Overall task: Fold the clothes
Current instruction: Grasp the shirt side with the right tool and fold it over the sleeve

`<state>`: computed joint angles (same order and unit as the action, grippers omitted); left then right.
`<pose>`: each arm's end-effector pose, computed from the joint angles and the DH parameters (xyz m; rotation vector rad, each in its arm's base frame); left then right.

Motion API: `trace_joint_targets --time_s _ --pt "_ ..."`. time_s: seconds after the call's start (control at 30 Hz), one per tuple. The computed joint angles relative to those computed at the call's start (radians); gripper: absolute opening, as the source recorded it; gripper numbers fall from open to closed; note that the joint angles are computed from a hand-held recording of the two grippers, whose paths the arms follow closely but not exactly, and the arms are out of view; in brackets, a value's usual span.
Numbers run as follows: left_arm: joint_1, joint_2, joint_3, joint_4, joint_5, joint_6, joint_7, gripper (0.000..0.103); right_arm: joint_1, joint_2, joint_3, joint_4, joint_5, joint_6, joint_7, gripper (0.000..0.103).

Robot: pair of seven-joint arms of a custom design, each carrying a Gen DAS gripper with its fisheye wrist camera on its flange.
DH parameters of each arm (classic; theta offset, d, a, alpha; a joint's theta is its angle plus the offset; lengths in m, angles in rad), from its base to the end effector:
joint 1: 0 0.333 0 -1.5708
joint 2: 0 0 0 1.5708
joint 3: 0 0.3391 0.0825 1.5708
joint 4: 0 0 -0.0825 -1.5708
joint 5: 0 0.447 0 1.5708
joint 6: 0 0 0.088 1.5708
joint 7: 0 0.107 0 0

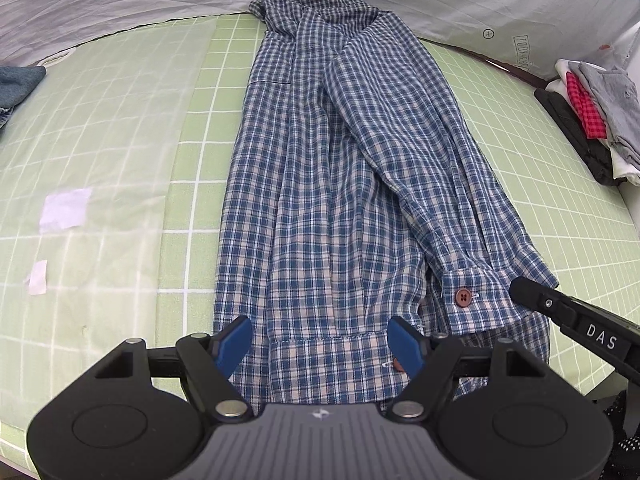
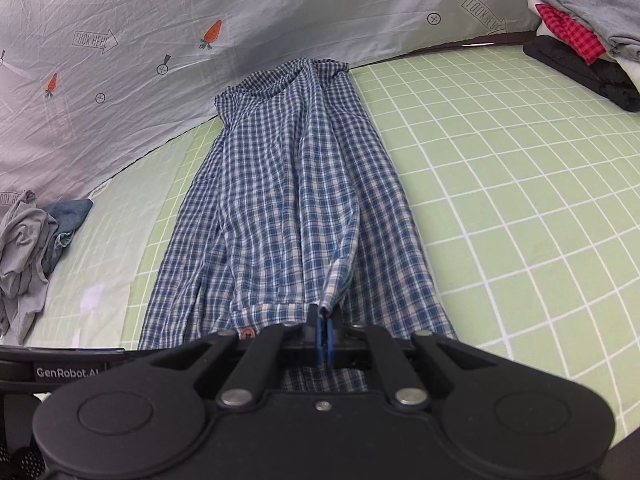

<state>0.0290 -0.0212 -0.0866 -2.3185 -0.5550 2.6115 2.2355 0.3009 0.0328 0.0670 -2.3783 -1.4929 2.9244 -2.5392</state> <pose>0.5785 -0.0219 0.3615 -1.7748 2.3666 -0.6778 0.4806 0.2525 0.3028 -1.3652 2.0506 -0.4919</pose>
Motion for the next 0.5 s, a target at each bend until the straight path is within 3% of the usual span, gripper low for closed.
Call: trace_joint_targets --time_s 0.3,0.5 --pt "0.005 0.015 0.0 -0.01 0.064 0.035 -0.058 0.075 0.004 0.039 -0.01 0.004 0.106 0.01 -0.126 0.003" --pt "0.012 0.023 0.002 -0.019 0.138 0.059 -0.127 0.075 0.02 0.051 -0.014 -0.007 0.233 -0.007 -0.291 0.005"
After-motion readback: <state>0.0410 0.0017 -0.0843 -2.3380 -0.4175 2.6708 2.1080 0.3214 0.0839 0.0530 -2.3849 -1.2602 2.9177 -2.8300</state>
